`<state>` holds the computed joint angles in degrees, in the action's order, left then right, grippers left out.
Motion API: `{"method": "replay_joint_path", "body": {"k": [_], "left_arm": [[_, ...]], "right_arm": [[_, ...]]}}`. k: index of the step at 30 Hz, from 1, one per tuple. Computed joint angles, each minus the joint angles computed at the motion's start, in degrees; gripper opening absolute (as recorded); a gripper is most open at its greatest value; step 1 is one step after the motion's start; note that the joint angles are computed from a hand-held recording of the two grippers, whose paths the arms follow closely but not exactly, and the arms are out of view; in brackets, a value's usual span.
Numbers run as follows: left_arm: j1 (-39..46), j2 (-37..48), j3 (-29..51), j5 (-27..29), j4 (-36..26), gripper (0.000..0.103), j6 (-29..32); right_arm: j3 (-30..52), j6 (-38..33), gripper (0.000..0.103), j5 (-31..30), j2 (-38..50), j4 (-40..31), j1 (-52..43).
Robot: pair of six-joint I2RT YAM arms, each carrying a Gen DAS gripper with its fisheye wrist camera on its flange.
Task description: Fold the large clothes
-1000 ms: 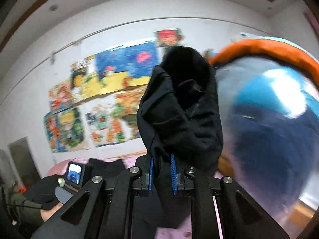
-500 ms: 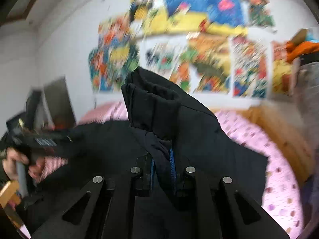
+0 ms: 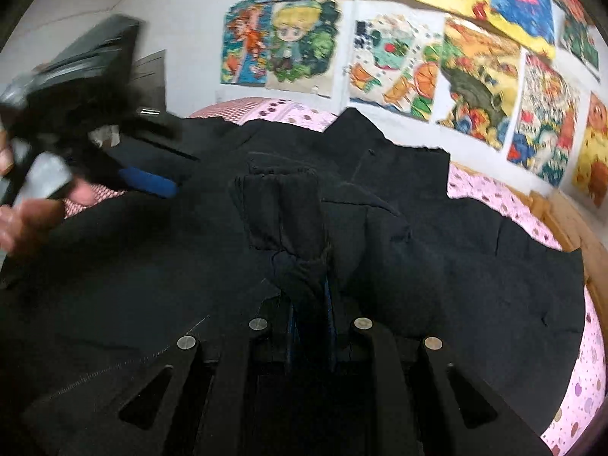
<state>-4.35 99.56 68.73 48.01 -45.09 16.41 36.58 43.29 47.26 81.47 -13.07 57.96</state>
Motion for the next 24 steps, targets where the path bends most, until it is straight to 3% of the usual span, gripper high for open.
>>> {"method": "replay_joint_path", "body": {"k": [7, 9, 12, 14, 16, 17, 20, 22, 24], "left_arm": [[-2.0, 2.5, -0.2, 3.2, 1.8, 0.101, -6.7], [-2.4, 2.5, -0.1, 3.2, 1.9, 0.096, -7.7], [-3.5, 2.9, 0.2, 1.5, 1.5, 0.072, -7.9], [-4.0, 3.2, 0.1, 1.4, 1.3, 0.051, -7.9], [-4.3, 2.5, -0.8, 1.4, 3.2, 0.04, -8.6], [-4.7, 1.9, -1.1, 0.8, 4.0, 0.027, -8.8], [-5.6, -0.9, -2.4, -0.9, 7.3, 0.012, -9.5], [-5.9, -3.9, -3.8, -2.4, 10.4, 0.009, -9.6], [-5.4, -6.5, -4.5, -3.5, 12.3, 0.009, -9.5]], "right_arm": [[0.5, -1.4, 0.012, 0.1, 2.0, 0.2, 1.4], [0.4, -1.6, 0.012, -0.2, 2.4, 0.2, 1.7], [0.9, -1.5, 0.012, -0.1, 3.4, -0.6, 2.1], [1.4, -1.1, 0.012, 0.7, 3.9, -1.5, 2.7], [2.1, -0.4, 0.013, 2.3, 4.4, -3.1, 3.6], [2.4, -0.2, 0.014, 2.9, 4.4, -3.9, 4.1], [1.5, -1.2, 0.025, 2.7, 3.2, -3.2, 5.9], [0.6, -1.8, 0.049, 4.0, 1.6, -3.1, 7.5], [-0.1, -0.7, 0.058, 7.2, -0.6, -5.1, 10.2]]}}
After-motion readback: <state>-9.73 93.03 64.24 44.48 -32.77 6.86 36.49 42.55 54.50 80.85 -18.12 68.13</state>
